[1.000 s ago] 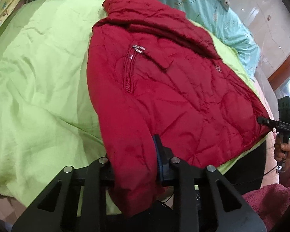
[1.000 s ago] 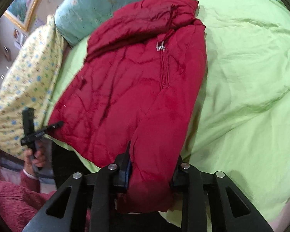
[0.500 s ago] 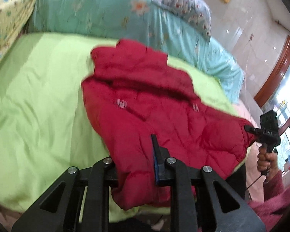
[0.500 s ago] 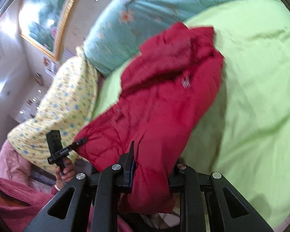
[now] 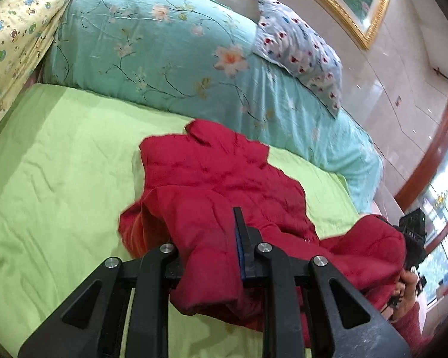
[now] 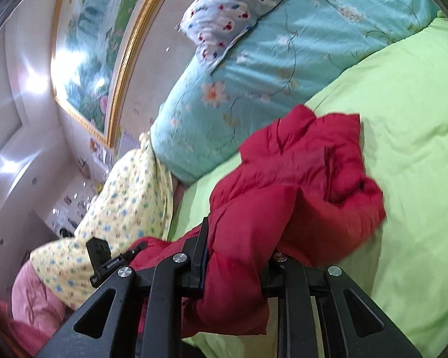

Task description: Fold large clothes

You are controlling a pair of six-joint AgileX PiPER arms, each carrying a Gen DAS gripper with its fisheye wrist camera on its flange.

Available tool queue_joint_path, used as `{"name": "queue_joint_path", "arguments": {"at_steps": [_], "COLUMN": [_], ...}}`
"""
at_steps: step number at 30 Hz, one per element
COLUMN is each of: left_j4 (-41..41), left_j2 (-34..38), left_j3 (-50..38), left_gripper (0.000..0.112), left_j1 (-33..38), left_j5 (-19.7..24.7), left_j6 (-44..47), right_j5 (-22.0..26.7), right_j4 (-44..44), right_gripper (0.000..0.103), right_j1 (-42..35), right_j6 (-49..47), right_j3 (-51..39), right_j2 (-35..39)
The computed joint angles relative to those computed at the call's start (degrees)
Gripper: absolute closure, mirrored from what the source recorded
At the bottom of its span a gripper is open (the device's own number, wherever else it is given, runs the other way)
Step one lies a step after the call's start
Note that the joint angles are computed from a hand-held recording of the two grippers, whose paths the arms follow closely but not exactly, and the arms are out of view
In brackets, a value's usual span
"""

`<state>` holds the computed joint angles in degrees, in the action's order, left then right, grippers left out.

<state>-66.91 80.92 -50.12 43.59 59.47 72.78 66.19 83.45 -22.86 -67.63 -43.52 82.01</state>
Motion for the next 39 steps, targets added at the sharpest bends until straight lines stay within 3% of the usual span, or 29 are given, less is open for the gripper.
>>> {"name": "queue_joint_path", "arguments": {"at_steps": [10,18,39], "left_j4": [2.2,9.0,24.8], "left_j2": [10.2,19.9,44.3], "left_j3": [-13.0,-25.1,-52.7], "left_gripper": [0.094,0.094,0.090], "left_j1": [-11.3,-19.1,-25.2], "left_j5": [-11.4,-19.7,-22.0], "left_j6": [-12.6,-24.9,-45.0], "right_j5": [-11.4,-19.0,-32.4], "right_j4": [5.4,5.4,-5.4], "right_gripper": [0.082,0.081,0.078], "right_j1": [7.3,11.2,17.6], "right_j6": [3.5,9.4,28.4], "right_j3": [-13.3,-26.1,-47.7], "right_j2": [11.3,22.9,41.2]}}
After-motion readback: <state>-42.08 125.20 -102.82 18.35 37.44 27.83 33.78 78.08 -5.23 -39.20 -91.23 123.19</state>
